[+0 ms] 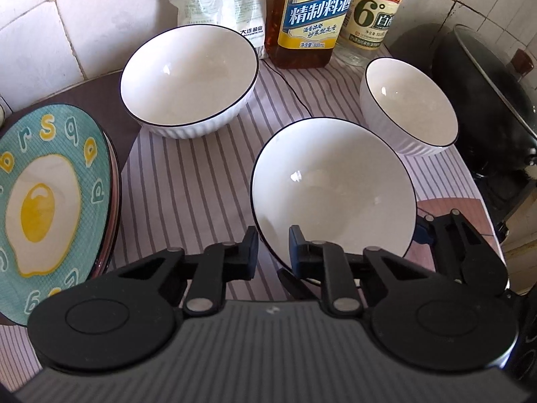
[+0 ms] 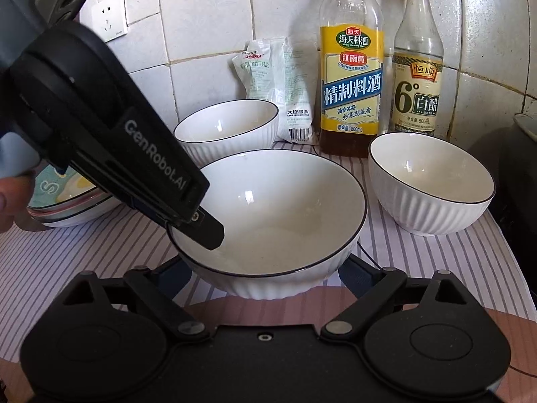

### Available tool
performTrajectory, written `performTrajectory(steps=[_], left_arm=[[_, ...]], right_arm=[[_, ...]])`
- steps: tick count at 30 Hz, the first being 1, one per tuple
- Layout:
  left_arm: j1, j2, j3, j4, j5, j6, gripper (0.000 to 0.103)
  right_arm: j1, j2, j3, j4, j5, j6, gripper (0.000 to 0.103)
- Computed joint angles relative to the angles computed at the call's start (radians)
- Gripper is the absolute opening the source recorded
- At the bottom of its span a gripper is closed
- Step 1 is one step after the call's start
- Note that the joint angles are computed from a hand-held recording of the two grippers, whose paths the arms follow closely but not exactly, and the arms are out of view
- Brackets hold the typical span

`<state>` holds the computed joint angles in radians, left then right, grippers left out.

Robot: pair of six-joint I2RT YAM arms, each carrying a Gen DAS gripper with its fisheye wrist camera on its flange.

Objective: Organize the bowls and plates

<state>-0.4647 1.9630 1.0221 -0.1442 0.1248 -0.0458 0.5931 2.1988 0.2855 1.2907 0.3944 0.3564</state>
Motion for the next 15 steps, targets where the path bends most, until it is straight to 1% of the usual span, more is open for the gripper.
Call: performTrajectory(steps=[5,8,12,15], left_arm=[[0.008,-0.016,-0.013,-0.013,0.003,0.009,0.017],[0.013,-0.051,-0.04,-0.02,-0.004,0.027,0.017],[0.018,-0.118,-0.084,-0.034,-0.036,0.053,0.017],[0.039,-0.163,-0.111,-0.052,-0.038,0.065,0.017]], right_arm=[[0.037,-0.001,-0.008,0.003,0.042,0.018,0.096],[0.063,-0.034,-0.011,-0.038,0.059,0.04,0.096],[0.116,-0.072,-0.014,-0.07,0.101,0.066,0.096],[0.153,-0.106,-0.007,-0.109,0.126,0.078,0.096]])
